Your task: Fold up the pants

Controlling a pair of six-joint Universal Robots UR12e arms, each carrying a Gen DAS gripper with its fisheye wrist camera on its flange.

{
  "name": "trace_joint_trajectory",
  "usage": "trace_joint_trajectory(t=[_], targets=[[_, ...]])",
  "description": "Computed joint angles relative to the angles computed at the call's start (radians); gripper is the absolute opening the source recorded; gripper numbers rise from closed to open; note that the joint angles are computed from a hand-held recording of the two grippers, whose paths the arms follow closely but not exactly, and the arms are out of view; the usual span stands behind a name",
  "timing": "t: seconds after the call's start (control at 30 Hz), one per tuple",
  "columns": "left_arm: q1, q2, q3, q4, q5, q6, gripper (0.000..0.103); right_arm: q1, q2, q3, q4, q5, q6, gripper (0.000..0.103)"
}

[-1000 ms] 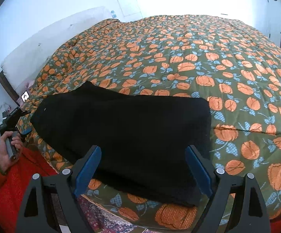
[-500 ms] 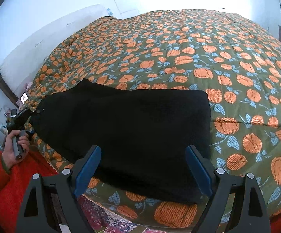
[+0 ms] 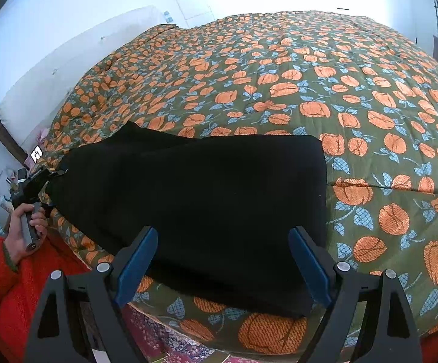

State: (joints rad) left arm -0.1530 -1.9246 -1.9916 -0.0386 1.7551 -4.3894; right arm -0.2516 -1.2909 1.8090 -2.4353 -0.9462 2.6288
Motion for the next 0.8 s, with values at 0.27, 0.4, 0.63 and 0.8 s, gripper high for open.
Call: trace_joint_trajectory(t=[0.27,0.4,0.63,0.8], targets=[[-0.002,0.013,-0.036,0.060,0.027,-0.045,0.030,-0.006,0.003,-0.001,-0.007,0.001,0.021,0.088],[-0.011,0.016,-0.024,0.045,0.054,-0.007,0.018,-0.006,0.003,-0.001,-0.006,0.001,0.018,0.088],[-0.012,0.016,-0.024,0.045,0.058,-0.007,0.016,-0.007,-0.001,-0.001,0.000,0.001,0.012,0.088],[-0.014,0.017,-0.023,0.037,0.064,-0.007,0.016,-0.007,-0.002,0.001,-0.004,0.001,0.020,0.088]])
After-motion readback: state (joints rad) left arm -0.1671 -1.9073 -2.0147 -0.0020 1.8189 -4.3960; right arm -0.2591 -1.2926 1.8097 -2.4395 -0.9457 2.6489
